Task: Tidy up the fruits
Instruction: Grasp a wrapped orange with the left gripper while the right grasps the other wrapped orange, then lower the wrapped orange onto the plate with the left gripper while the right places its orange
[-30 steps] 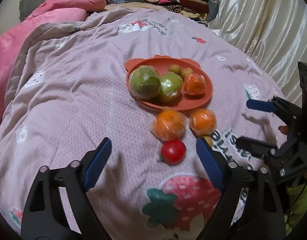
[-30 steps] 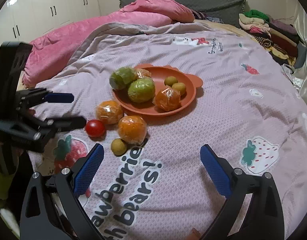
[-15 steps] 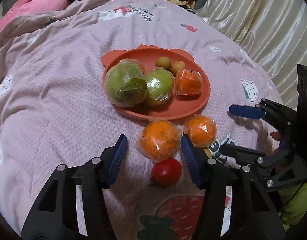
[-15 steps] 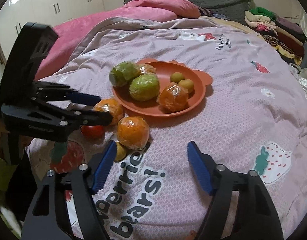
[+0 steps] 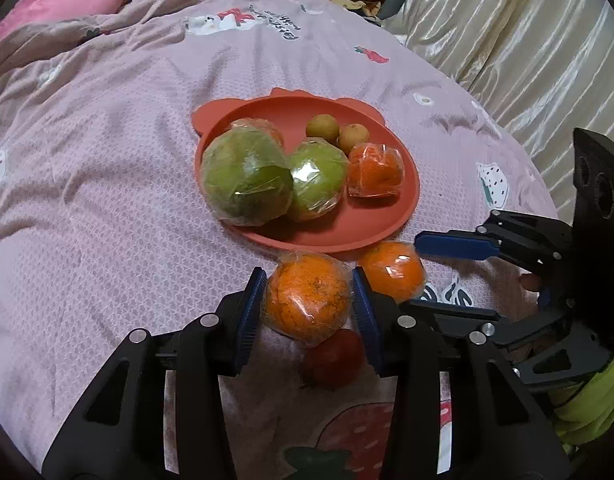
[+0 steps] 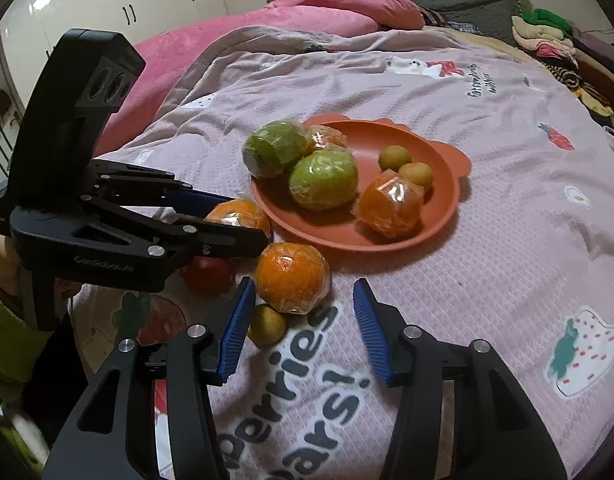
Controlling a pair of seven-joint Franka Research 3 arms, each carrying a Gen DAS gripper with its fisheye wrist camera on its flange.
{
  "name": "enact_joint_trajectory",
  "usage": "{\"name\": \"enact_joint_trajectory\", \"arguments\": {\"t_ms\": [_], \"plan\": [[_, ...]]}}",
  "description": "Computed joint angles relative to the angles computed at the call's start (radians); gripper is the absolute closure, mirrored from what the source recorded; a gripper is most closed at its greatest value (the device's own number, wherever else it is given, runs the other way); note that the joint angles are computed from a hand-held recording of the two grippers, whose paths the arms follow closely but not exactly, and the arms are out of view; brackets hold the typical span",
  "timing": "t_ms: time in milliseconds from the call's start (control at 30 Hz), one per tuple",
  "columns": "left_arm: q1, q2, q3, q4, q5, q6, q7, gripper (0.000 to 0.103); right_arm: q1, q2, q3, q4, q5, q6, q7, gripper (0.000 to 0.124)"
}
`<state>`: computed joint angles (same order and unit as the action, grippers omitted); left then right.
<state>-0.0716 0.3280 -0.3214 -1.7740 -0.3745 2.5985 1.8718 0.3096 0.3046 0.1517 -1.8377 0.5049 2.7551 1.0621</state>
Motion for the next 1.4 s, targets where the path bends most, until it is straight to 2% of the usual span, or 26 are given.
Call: {"name": "enact_joint_trajectory", "arguments": {"t_ms": [167, 367, 700, 1033, 1400], "plan": [[0.012, -0.014, -0.004, -0.019, -0.026, 0.012, 0.013, 0.068, -0.003, 0.037, 0.011, 0.05, 0.016, -0.034, -0.016, 0.079], [0.023, -0.041, -0.006, -0.049, -0.068, 0.033, 0.034, 0.068, 0.016, 0.061, 0.006, 0.078, -0.008, -0.034, -0.006, 0.084], [0.016, -0.087, -0.003, -0.076, -0.144, 0.062, 0.09, 0.068, -0.016, -0.024, 0.012, -0.001, 0.058, -0.001, -0.042, 0.084], [-0.034, -0.075, 0.019, -0.036, -0.064, 0.069, 0.036, 0.068, -0.037, -0.051, -0.021, 0.022, 0.06, 0.036, -0.023, 0.084], [-0.058, 0.002, 0.003, 0.06, 0.065, 0.057, -0.028, 0.068, -0.057, -0.012, -0.032, 0.113, 0.026, 0.021, 0.004, 0.084]]}}
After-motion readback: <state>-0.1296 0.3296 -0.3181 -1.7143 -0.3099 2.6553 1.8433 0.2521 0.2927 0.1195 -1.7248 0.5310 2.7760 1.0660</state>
